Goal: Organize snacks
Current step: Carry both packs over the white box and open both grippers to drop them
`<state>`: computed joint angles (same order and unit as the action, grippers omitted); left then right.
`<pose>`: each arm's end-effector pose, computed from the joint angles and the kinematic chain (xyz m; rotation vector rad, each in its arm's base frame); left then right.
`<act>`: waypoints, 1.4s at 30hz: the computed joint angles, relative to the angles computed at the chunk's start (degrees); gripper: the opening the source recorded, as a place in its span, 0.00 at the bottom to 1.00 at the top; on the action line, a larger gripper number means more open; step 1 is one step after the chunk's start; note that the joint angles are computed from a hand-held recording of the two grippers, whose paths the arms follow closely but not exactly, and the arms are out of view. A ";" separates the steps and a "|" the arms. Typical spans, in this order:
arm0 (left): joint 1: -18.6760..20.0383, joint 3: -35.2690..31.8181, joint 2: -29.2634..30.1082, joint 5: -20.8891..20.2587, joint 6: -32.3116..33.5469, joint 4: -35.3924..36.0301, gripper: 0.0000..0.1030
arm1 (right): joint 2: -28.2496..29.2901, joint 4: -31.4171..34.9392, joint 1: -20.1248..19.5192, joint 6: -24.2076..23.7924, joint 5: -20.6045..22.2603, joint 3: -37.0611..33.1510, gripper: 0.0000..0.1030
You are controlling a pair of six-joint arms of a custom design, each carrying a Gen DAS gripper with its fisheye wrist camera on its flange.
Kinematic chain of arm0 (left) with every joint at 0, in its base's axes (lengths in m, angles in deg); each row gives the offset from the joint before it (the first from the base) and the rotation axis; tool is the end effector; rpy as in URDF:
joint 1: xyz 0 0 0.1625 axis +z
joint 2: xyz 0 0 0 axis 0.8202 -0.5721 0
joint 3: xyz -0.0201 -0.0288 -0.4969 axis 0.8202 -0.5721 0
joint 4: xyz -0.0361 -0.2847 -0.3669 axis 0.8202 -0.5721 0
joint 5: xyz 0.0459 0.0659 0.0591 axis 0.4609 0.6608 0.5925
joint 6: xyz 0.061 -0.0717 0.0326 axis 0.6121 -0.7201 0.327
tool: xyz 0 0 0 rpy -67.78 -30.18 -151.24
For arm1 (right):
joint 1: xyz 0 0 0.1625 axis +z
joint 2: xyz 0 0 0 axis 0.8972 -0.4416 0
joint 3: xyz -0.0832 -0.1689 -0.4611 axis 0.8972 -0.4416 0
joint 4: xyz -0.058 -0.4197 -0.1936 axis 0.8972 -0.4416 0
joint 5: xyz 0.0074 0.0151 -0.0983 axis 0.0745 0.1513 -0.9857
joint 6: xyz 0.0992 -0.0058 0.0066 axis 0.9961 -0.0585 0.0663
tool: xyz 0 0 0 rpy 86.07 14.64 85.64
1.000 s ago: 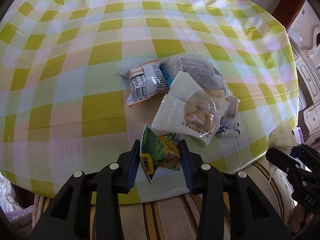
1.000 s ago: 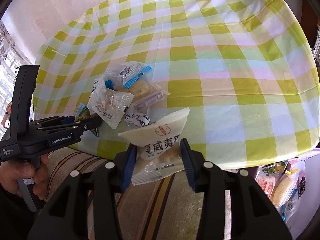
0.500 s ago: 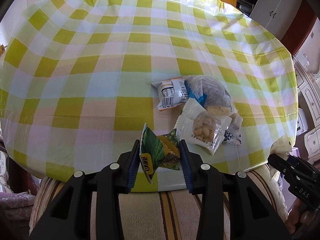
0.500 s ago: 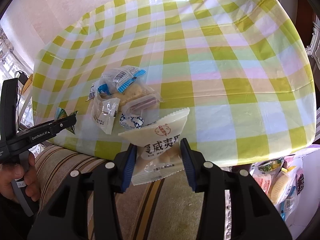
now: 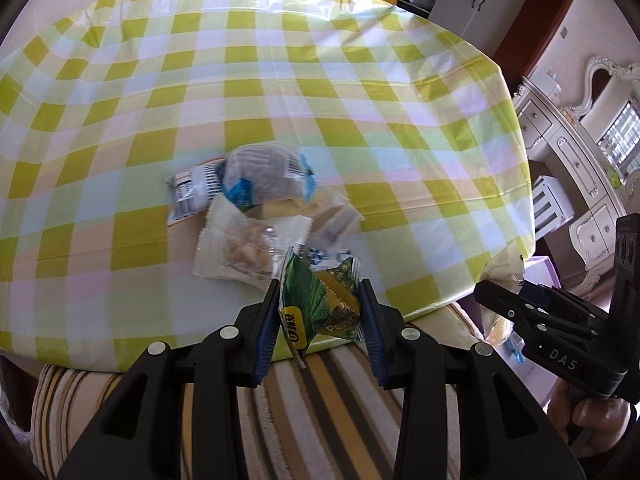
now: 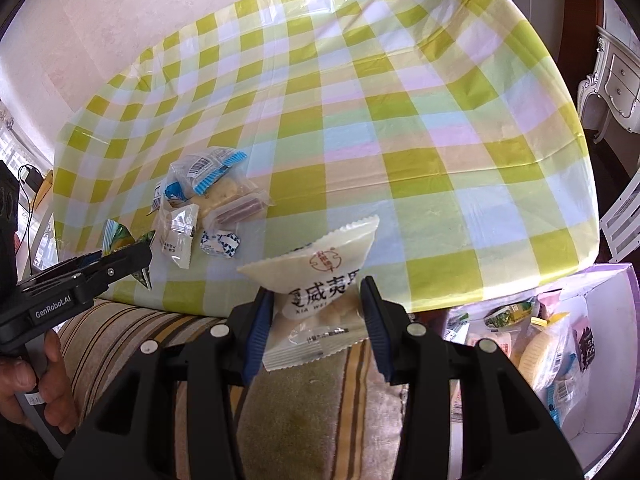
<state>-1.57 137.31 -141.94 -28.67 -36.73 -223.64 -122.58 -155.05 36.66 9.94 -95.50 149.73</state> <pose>-0.2458 -0.6585 0.1734 0.3308 2.5601 -0.6374 0.2085 -0.6590 0.1838 0.3751 -2.5411 0.6250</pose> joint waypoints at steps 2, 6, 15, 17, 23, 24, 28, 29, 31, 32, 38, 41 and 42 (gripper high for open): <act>-0.50 -0.70 1.09 -1.79 1.00 -0.19 0.36 | -0.84 -0.73 -0.53 0.20 -0.55 0.69 0.43; -1.50 -2.28 3.50 -5.61 3.23 -0.35 0.36 | -2.82 -2.29 -1.70 0.51 -2.01 2.36 0.43; -4.02 -6.14 8.91 -12.73 8.08 1.79 0.36 | -8.25 -4.92 -5.62 2.42 -6.13 6.89 0.43; -4.54 -6.96 10.12 -14.17 9.03 2.83 0.36 | -9.34 -5.36 -6.65 2.92 -7.17 8.00 0.43; -5.74 -9.10 13.11 -18.82 10.63 7.22 0.36 | -11.68 -5.22 -9.73 4.58 -9.30 11.00 0.43; -5.96 -9.39 13.54 -19.50 10.96 7.81 0.36 | -12.02 -5.08 -10.20 4.83 -9.43 11.49 0.43; -6.15 -10.85 15.17 -23.23 11.49 11.39 0.36 | -13.02 -4.72 -11.65 5.87 -9.87 12.87 0.43; -6.28 -11.10 15.52 -23.53 11.64 12.31 0.36 | -13.28 -4.68 -11.94 6.10 -10.01 13.16 0.43; -6.54 -11.46 16.07 -23.76 12.20 13.83 0.36 | -13.71 -4.60 -12.46 6.52 -10.44 13.64 0.43; -6.64 -11.66 16.29 -24.06 12.63 14.71 0.36 | -13.92 -4.50 -12.72 6.76 -10.73 13.86 0.43; -7.02 -12.66 17.34 -25.84 14.67 19.15 0.40 | -14.54 -3.30 -13.70 8.39 -11.59 14.65 0.43; -6.83 -12.78 17.45 -25.89 14.44 19.12 0.52 | -14.64 -2.70 -13.86 9.10 -11.58 14.61 0.50; -6.77 -12.67 17.36 -26.03 14.36 18.76 0.56 | -14.62 -2.90 -13.79 9.20 -11.74 14.59 0.54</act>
<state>-8.34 124.65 -124.58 -54.70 -22.37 -204.88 -137.20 -157.95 22.87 19.14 -107.24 164.33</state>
